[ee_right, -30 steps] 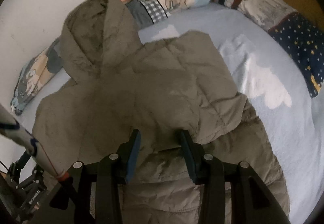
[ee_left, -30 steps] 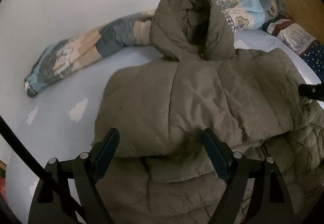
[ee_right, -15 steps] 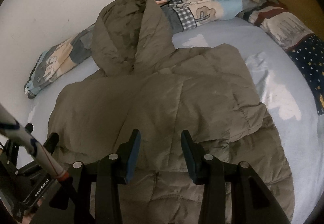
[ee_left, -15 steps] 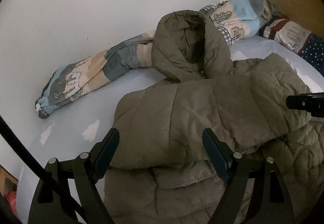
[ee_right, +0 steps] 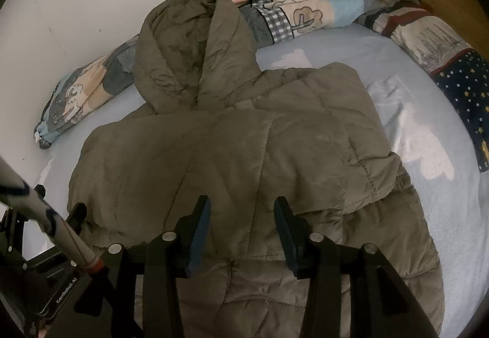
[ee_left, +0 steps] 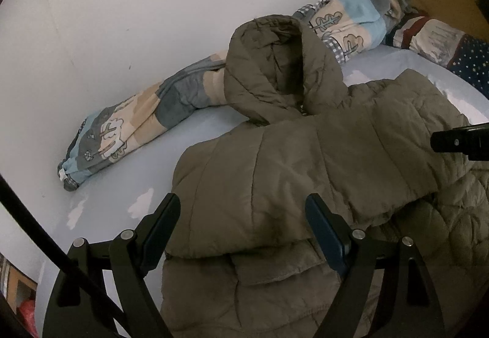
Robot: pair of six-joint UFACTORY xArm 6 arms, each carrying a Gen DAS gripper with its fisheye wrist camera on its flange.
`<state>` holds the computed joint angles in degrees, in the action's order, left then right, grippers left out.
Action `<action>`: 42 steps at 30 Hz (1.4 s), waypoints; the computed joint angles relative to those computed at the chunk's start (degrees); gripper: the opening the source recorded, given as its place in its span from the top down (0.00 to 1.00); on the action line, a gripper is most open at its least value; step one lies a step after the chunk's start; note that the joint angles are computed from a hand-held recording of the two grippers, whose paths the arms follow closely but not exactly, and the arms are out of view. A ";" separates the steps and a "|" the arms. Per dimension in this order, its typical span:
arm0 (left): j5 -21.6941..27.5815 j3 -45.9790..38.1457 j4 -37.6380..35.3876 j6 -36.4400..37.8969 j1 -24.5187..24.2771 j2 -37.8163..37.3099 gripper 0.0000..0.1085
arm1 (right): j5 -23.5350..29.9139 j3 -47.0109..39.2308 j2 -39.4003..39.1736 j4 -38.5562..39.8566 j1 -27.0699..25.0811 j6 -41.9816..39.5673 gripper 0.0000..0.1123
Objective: Fold large clothes
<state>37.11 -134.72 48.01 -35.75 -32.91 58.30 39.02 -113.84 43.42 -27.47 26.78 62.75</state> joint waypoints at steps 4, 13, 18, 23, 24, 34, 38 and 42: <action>0.13 -0.06 0.08 -0.03 -0.09 0.08 0.24 | 0.01 -0.14 0.09 0.07 -0.02 0.24 0.57; 0.80 -1.10 -0.91 0.41 -0.13 0.65 0.24 | -0.30 0.76 -0.35 -0.12 -0.16 0.44 0.55; 1.15 -1.17 -1.26 0.90 -0.09 0.65 0.24 | -0.35 0.91 -0.46 -0.19 -0.20 0.69 0.54; 0.22 0.69 -0.63 -0.28 0.17 -0.57 0.24 | -0.19 1.11 -0.68 -0.43 -0.08 0.89 0.51; 0.07 0.98 -0.66 -0.46 0.23 -0.76 0.24 | -0.23 1.20 -0.76 -0.52 -0.06 0.98 0.51; -0.12 2.70 -1.09 -0.90 0.25 -1.94 0.24 | -0.83 4.16 -3.53 -2.61 0.27 2.97 0.49; 0.55 2.49 -2.49 -0.69 0.23 -1.94 0.24 | -0.84 5.56 -4.75 -3.35 0.30 3.61 0.48; 0.69 3.49 -4.89 -1.11 0.64 -2.97 0.24 | -0.75 6.90 -5.89 -3.89 0.31 4.32 0.47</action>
